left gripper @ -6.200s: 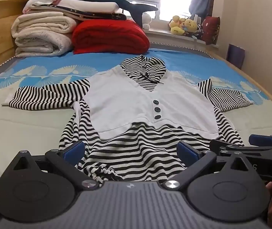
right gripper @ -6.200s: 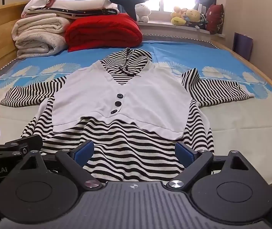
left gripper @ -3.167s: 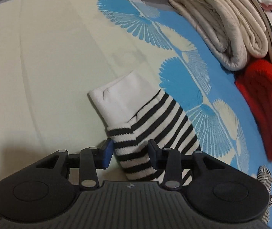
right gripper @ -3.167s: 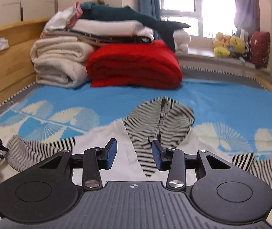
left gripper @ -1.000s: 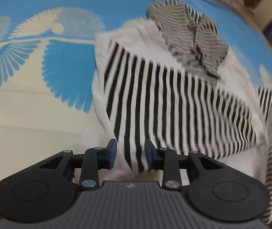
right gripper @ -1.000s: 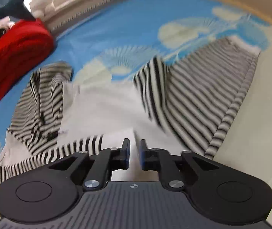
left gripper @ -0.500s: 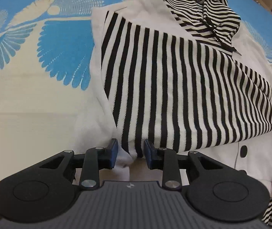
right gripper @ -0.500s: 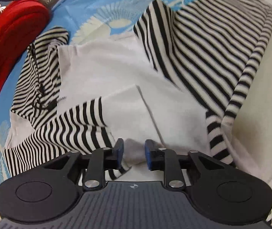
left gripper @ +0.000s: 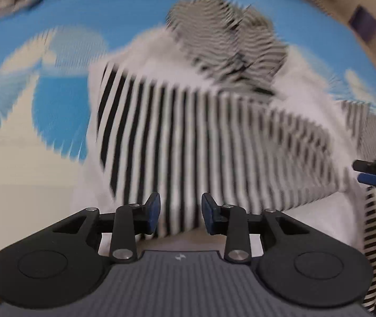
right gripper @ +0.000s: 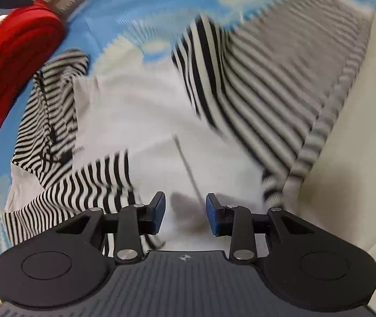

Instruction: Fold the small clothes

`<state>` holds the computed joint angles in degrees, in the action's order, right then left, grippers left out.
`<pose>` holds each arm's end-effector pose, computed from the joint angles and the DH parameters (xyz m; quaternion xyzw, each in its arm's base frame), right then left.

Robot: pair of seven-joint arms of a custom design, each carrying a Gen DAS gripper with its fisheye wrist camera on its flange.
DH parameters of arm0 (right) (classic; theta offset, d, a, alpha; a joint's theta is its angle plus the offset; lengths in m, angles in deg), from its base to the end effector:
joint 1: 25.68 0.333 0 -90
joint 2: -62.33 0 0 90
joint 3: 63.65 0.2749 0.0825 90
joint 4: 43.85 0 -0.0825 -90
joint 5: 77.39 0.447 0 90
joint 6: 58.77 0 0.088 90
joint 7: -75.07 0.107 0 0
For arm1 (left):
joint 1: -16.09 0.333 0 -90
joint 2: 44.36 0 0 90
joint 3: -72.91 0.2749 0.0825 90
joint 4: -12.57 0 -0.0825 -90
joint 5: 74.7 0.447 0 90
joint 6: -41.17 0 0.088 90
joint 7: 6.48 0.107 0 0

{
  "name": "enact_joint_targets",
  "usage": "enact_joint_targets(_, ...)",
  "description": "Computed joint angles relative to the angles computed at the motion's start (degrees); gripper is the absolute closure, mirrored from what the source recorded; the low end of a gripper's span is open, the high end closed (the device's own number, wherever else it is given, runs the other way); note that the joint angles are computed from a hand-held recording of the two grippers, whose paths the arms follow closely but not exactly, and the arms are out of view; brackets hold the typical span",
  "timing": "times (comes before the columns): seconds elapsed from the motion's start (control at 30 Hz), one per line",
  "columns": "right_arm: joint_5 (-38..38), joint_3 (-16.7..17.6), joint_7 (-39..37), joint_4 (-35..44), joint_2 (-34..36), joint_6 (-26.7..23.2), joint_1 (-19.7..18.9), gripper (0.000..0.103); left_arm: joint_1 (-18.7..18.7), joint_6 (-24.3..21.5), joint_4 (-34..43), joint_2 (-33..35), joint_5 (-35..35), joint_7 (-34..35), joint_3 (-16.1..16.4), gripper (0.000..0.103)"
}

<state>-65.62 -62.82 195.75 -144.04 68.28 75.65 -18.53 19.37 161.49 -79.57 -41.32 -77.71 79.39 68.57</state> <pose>0.6841 0.0986 0.5006 -0.4912 0.8317 -0.0248 0.2577 0.6745 -0.0139 0.5856 -0.7139 0.6650 -0.1789 0.1268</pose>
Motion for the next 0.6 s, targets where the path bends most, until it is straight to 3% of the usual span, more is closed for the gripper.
enact_joint_targets(0.2,-2.27,-1.46,-0.26,-2.77,-2.32,5.76,-1.27,0.069,-1.74,2.32,1.74,-0.01,0.55,0.13,-1.22,0.063)
enact_joint_targets(0.3,-4.58,-2.70,0.39,-3.74,-2.79,8.63,-2.71,0.093,-2.47,2.54,3.35,1.41,0.28,-0.98,-1.52,0.063)
enact_joint_targets(0.4,-9.55,-4.06,2.88,-4.61,-3.01,10.88,-4.27,0.094,-2.74,2.57,4.11,2.05,-0.36,-1.37,-1.47,0.063)
enact_joint_targets(0.53,-10.50,-5.72,6.88,-5.47,-1.84,13.84,-7.12,0.091,-2.89,2.51,5.00,2.93,-0.55,-1.99,-1.35,0.063)
enact_joint_targets(0.6,-10.73,-6.31,9.52,-5.66,-0.57,15.80,-8.40,0.085,-2.95,2.24,5.36,3.26,-0.36,-2.34,-1.29,0.063)
